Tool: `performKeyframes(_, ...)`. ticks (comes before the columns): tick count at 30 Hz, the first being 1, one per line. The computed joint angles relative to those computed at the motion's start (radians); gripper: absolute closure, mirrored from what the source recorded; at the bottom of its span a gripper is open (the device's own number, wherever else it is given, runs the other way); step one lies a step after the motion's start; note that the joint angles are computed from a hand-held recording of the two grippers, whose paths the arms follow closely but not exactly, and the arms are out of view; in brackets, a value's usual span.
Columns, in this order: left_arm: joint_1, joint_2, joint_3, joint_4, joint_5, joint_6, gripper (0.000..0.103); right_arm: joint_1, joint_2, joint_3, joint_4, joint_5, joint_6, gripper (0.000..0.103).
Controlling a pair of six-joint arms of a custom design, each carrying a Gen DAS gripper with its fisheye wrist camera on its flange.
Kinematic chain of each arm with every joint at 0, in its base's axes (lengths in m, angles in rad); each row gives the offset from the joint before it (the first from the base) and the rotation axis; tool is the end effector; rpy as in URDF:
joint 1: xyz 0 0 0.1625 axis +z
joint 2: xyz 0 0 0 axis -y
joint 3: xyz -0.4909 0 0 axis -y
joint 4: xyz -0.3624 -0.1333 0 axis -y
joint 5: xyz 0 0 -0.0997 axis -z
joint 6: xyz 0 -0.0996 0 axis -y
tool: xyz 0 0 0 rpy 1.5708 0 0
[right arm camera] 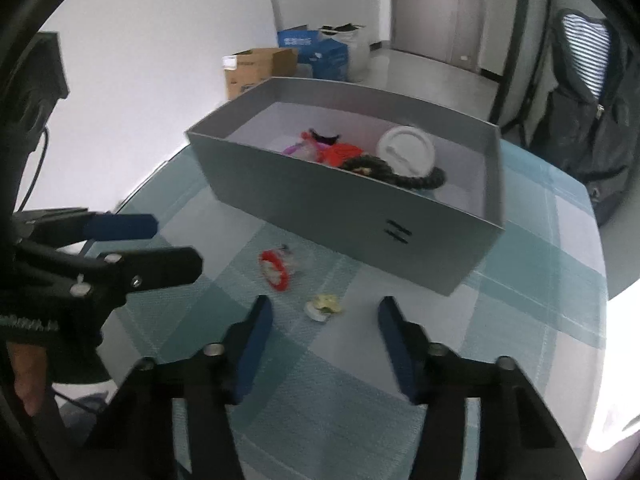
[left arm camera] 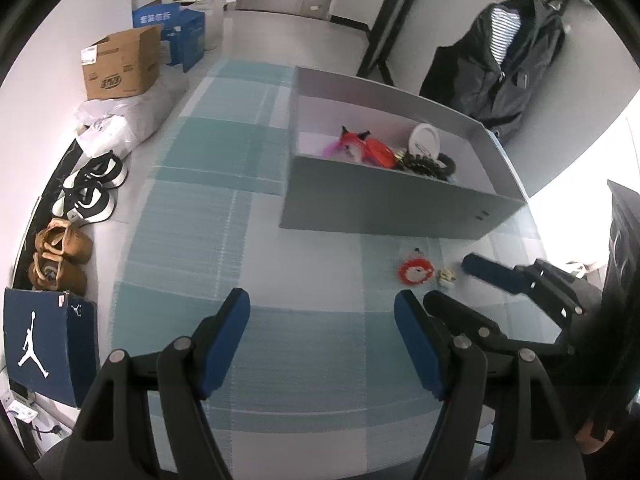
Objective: Organize jewelry
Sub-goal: 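Reach the right gripper to the small yellow flower charm and grasp it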
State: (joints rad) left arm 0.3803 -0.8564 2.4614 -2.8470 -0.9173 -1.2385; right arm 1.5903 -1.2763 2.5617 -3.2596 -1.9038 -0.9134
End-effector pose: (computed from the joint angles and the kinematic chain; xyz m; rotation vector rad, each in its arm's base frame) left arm -0.2791 -0.3203 0.0641 0.0817 2.5391 -0.6588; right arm 0.1080 -0.3711 0.2371 1.1128 -2.4130 0.2968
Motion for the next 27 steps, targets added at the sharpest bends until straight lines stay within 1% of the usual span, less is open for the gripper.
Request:
performKeyframes(4, 0.012, 0.004, 0.002, -0.010, -0.012, -0.006, 0.033, 0.010, 0.023, 0.017, -0.063, -0.023, -0.035, 0.067)
performKeyframes(5, 0.013, 0.005, 0.001, -0.011, -0.014, -0.006, 0.033, 0.011, 0.028, 0.022, -0.079, -0.026, -0.051, 0.073)
performKeyframes(6, 0.013, 0.007, -0.001, -0.010, -0.014, -0.004, 0.032, 0.009, 0.022, 0.022, -0.063, -0.017, -0.061, 0.081)
performKeyframes(8, 0.016, 0.006, 0.000, -0.014, -0.011, 0.006, 0.032, 0.013, 0.026, 0.029, -0.073, -0.017, -0.085, 0.086)
performKeyframes(10, 0.016, 0.008, 0.000, -0.023, -0.011, 0.015, 0.032, 0.013, 0.029, 0.038, -0.095, -0.020, -0.106, 0.086)
performKeyframes(13, 0.011, 0.009, 0.001, -0.020, -0.007, 0.024, 0.032, 0.004, 0.009, 0.022, -0.038, -0.009, -0.085, 0.086)
performKeyframes(17, 0.013, 0.008, 0.002, -0.026, -0.009, 0.026, 0.032, 0.000, -0.006, 0.010, -0.003, 0.001, -0.064, 0.087)
performKeyframes(20, 0.014, 0.010, 0.002, -0.036, -0.007, 0.034, 0.032, -0.009, -0.017, -0.010, 0.037, 0.005, -0.036, 0.087)
performKeyframes(22, 0.012, 0.013, 0.001, -0.039, -0.003, 0.041, 0.032, -0.026, -0.052, -0.024, 0.091, 0.022, -0.012, 0.087)
performKeyframes(27, 0.016, 0.021, -0.004, -0.046, -0.008, 0.048, 0.032, -0.042, -0.092, -0.041, 0.145, 0.031, 0.039, 0.087)
